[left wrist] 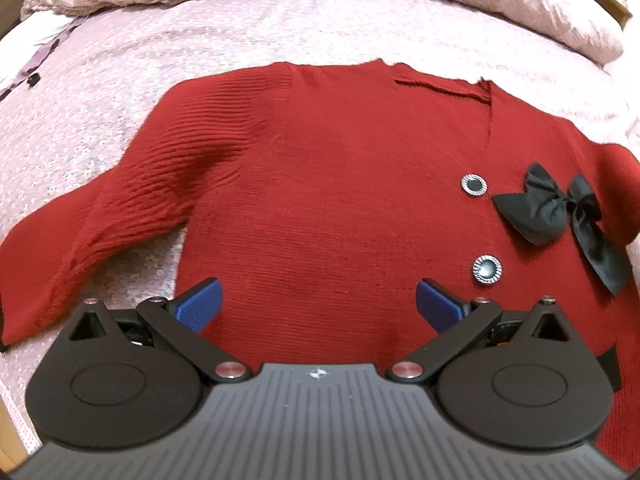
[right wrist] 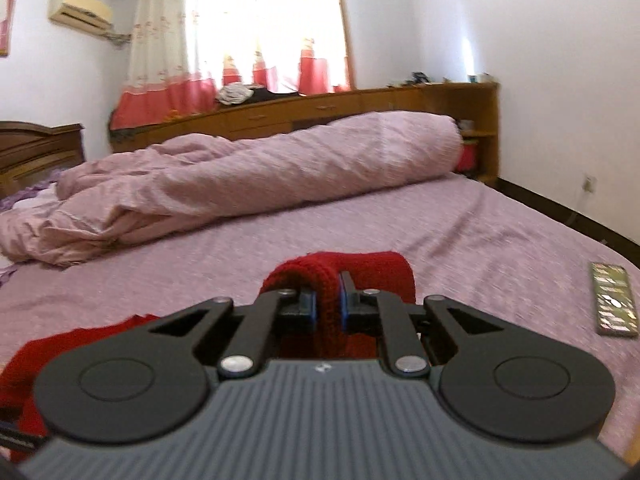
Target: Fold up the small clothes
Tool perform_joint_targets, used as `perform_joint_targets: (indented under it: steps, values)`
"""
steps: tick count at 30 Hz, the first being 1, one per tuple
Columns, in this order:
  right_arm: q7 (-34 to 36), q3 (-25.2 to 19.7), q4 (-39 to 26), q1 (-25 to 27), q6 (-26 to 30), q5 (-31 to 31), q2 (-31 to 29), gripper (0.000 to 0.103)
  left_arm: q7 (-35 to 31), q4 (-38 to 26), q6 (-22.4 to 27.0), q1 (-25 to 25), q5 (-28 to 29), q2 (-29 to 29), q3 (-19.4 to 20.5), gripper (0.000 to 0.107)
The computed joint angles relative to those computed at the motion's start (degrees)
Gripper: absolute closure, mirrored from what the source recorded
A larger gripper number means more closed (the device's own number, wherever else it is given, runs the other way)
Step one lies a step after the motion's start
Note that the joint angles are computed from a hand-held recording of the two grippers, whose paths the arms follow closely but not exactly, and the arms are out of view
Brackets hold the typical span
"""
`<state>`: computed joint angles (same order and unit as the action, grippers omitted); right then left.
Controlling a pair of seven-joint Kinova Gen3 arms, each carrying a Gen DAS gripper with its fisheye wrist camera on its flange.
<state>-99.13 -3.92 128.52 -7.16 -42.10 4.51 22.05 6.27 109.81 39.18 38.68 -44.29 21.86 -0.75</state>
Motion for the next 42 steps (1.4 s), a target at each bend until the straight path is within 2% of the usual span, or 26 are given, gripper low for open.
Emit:
perform_joint_targets:
  steps: [8, 12, 22, 28, 34, 38, 41, 42]
  values:
    - [2.93, -1.78, -4.36, -4.73, 0.95, 0.58, 1.29, 0.089, 2.32, 2.78, -1.11, -1.36, -0.64, -1.66, -0.36, 0.004]
    - [4.26, -2.72, -7.34, -6.64, 4.05, 2.42, 2.91, 0.089, 3.09, 3.82, -1.59, -2.15, -1.07, -2.05, -0.46, 0.004]
    - [8.61, -4.28, -12.05, -12.01, 10.37, 2.38, 9.67, 0.089, 3.76, 5.58, -3.43, -4.07, -1.80, -1.65, -0.91, 0.004]
    - [7.18, -6.46, -14.32, -11.54, 14.16, 3.98, 12.69, 0.087, 3.50, 6.18, -4.71, -4.56, -1.57, -1.16, -1.72, 0.004]
    - [0.95, -11.96, -17.15, -6.62, 20.81, 8.51, 14.85, 0.086, 3.20, 6.15, -5.23, -4.35, -1.29, -1.12, -2.32, 0.004]
    - [-1.11, -12.71, -16.73, -5.86, 22.57, 9.13, 13.76, 0.083, 3.42, 5.73, -4.48, -3.65, -2.23, -1.22, -2.39, 0.004]
    - [-3.30, -14.66, -16.64, -3.78, 25.06, 10.19, 12.67, 0.077, 3.88, 5.41, -3.70, -3.10, -3.08, -1.37, -2.20, 0.004]
    - [-3.98, -15.05, -16.34, -3.27, 25.53, 10.18, 12.26, 0.069, 3.94, 5.22, -3.29, -2.92, -3.39, -1.37, -2.06, 0.004]
